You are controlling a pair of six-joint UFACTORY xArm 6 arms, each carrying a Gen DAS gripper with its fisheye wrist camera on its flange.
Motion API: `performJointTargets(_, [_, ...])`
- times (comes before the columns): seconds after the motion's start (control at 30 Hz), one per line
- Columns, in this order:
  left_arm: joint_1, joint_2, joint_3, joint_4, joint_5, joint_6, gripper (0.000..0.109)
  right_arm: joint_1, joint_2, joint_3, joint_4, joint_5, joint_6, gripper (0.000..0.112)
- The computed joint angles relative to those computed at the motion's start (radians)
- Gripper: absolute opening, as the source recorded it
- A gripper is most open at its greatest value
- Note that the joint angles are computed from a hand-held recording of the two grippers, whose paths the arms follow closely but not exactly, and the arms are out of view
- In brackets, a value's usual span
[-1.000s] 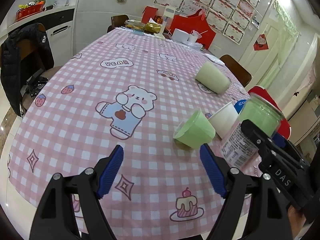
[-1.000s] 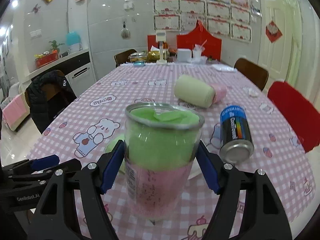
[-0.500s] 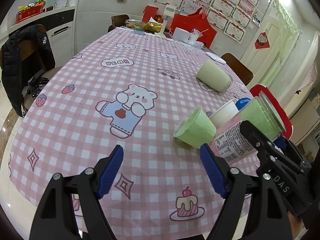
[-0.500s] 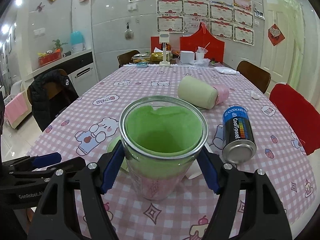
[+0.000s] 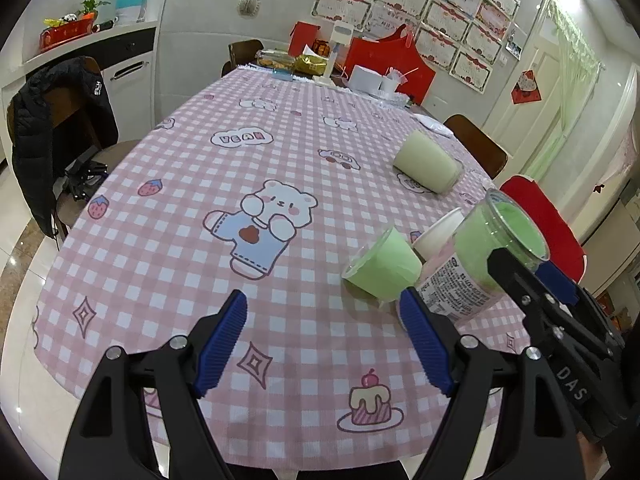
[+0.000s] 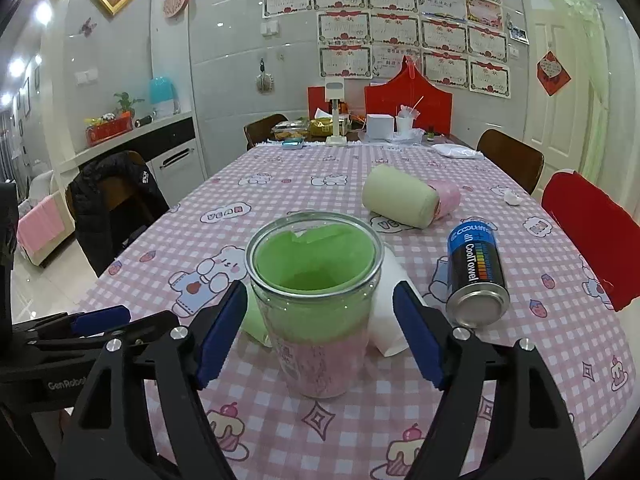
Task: Flip cup upside down
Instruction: 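Lower the canister onto the tablecloth standing on end and open the right tool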
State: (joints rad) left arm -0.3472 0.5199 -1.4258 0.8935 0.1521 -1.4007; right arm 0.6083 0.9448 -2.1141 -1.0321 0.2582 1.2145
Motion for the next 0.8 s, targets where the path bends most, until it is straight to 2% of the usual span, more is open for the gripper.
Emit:
performJointTargets(0.27, [-0.029,-0.073,0.031,0.188,0.057,-0.158,0.078,-0.01,-0.112,0.13,-0.218,-0.033,0.223,0.081])
performJointTargets(0.4, [-0.054,-0.115,0.045,0.302,0.1,-0.253,0.078,-0.016,-0.185,0.21,-0.39,-0.042,0.405,0.087])
performJointTargets(0.6, [-0.115,-0.195,0.078,0.495,0.216,-0.401,0.078,-0.006,-0.298,0.321,-0.698,-0.012,0.706,0.095])
performJointTargets(0.67, [-0.137,-0.216,0.086,0.522,0.258,-0.413,0.078,0.004,-0.337,0.359,-0.784,0.014,0.789,0.095])
performJointTargets(0.8, [-0.185,-0.262,0.111,0.588,0.349,-0.452,0.078,0.02,-0.395,0.419,-0.899,0.06,0.896,0.095])
